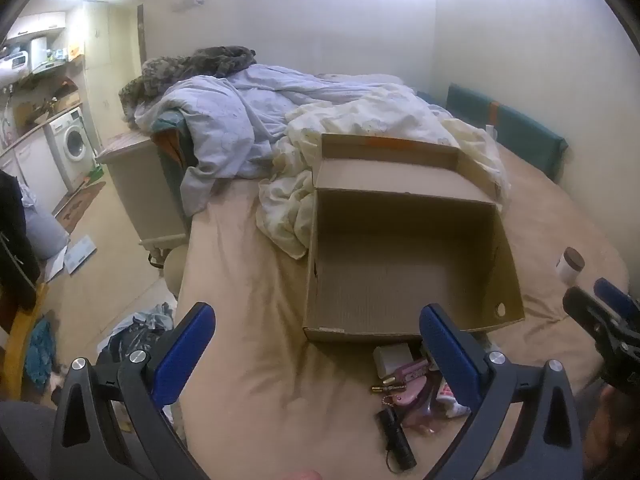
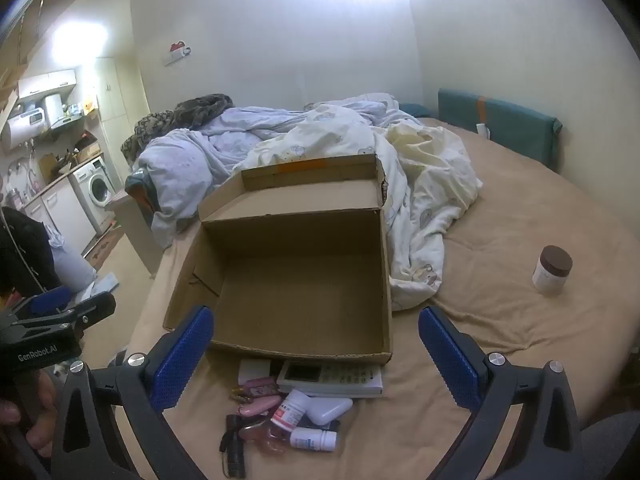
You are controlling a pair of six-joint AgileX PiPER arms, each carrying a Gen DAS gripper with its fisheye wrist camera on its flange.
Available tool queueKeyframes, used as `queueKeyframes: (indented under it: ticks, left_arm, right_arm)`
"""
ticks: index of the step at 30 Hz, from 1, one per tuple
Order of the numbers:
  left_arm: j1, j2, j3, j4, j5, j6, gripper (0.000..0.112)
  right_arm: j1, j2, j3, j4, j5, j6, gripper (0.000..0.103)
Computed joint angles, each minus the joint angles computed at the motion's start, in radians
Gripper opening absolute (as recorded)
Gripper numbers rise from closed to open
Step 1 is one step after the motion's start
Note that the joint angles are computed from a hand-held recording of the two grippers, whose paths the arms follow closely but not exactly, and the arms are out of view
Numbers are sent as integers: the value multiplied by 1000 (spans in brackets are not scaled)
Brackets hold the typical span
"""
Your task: Organize rigid objects
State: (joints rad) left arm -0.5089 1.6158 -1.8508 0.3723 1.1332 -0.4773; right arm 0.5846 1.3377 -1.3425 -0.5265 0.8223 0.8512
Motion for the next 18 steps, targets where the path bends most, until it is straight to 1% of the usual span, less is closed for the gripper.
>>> queueKeyframes:
  ticks: [18]
  left_arm:
    - [6,2,0,-15,-7,1,102]
  right_arm:
    - [0,1,-4,1,7,-4,103]
